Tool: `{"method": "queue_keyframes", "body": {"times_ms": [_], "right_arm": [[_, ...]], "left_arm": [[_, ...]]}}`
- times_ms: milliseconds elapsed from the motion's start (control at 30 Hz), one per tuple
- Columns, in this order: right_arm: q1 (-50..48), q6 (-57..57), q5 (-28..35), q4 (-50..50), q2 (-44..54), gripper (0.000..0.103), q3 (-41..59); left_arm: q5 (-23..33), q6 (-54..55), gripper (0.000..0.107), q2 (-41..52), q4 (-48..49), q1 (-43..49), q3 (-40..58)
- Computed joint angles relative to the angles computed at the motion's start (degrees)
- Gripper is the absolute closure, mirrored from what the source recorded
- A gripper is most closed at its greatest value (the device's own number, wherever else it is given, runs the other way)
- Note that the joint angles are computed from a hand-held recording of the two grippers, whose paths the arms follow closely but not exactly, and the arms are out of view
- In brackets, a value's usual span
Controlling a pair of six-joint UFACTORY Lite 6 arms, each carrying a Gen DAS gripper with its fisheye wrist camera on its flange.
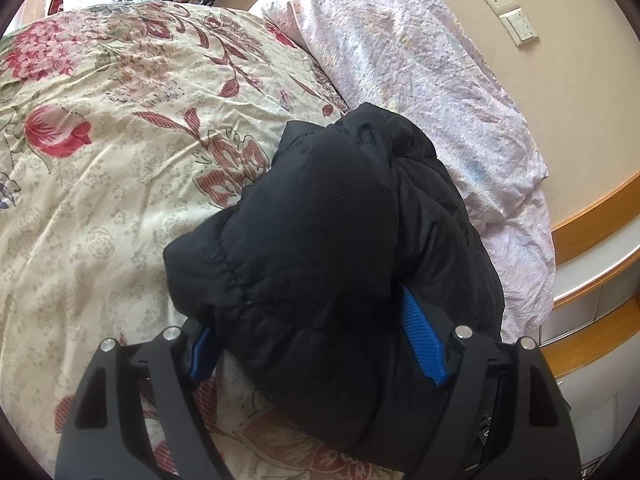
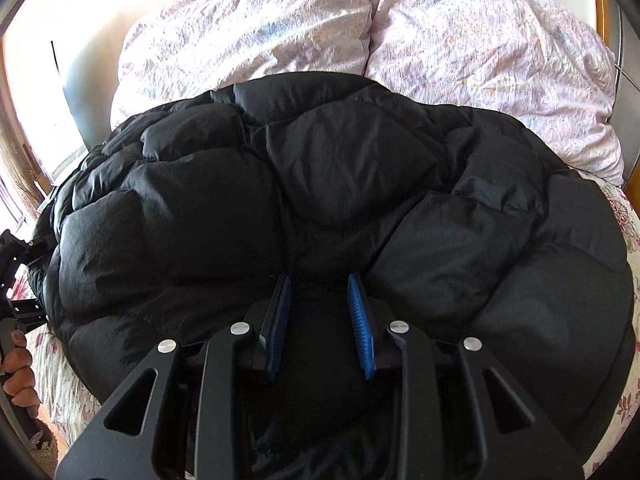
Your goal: Fold large clothes
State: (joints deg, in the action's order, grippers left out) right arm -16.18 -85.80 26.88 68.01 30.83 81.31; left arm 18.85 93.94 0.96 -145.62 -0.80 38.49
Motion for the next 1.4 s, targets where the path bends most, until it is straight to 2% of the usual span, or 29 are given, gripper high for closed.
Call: {"method": "queue_keyframes", "body": {"times_ms": [133,233,300,400,533,633,700,767,833,900,933,967,1033,1100,1133,1200,1233,1300,1400], "right_arm": [[0.34,-1.06,-0.92,0.37,0.55,0.071,-0.22],[0.6,0.08,-1.18,-0.66,1.34,0.071,0.46],[-0.24,5.7,1.28,-3.19,1.33,0.071,1.89],[-0.84,4.37,3.61,-0.8,0.31,0.071,1.64],[1.58,2.95,-1.15,-1.37,0.87,0.07,0.73],[3.34,2.72,-4.65,-2.44,0.75,0.07,-0.18],[3.21,2.93,-4.19,-2.6,1.36,0.07,0.39],[3.05,2.24,-3.51,-1.83,2.11,0.07,1.04],[2.96,2.65,-3.14,-2.01,2.48,0.07,1.49],[2.73,3.04,-2.69,-2.32,2.68,0.07,1.81],[2.78,2.9,-2.56,-2.07,2.65,0.07,1.73],[2.69,2.18,-2.45,-1.5,2.94,0.07,1.78],[2.29,2.42,-1.69,-1.94,3.45,0.07,2.57],[1.8,2.28,-0.94,-2.14,3.21,0.07,2.34],[1.42,3.01,-0.23,-2.97,3.76,0.07,3.18],[0.63,5.1,1.88,-5.22,4.89,0.07,5.16],[0.34,5.35,2.36,-5.66,5.09,0.07,5.52],[0.64,4.52,1.39,-5.56,5.02,0.07,5.3],[0.93,3.81,0.36,-5.05,5.73,0.07,5.86]], "left_arm": [[1.88,0.57,0.028,0.26,-1.56,0.33,-0.31],[3.08,3.81,0.028,0.07,-7.02,-0.19,-1.04],[3.16,5.33,0.029,-0.14,-10.05,-0.72,-1.36],[3.36,5.5,0.03,-0.55,-10.44,-0.67,-1.92],[3.31,7.96,0.031,-0.67,-14.2,-1.49,-2.09],[6.33,6.45,0.043,-0.03,-15.17,-1.62,-2.92],[9.11,4.95,0.051,0.82,-14.07,-1.09,-3.31],[12.26,3.05,0.053,2.1,-11.61,-0.03,-3.48],[14.07,1.61,0.052,2.66,-9.06,0.89,-3.31],[16.14,-2.16,0.036,3.06,-4.99,2.18,-2.73],[16.92,-3.89,0.031,3.39,-3.33,2.59,-2.0],[15.66,-5.08,0.025,3.72,-2.71,2.2,-0.73],[11.23,-5.22,0.024,4.7,-3.09,0.7,2.15],[10.69,-4.77,0.044,5.94,-3.34,0.49,3.14],[12.62,-5.92,0.048,6.09,-2.51,1.32,2.39],[17.6,-8.45,0.064,5.88,0.14,3.65,0.45],[19.19,-9.18,0.067,5.74,1.82,4.54,0.08],[17.11,-8.17,0.079,4.16,3.21,4.03,0.64],[11.15,-2.76,0.084,-0.57,0.63,0.84,1.56]]}}
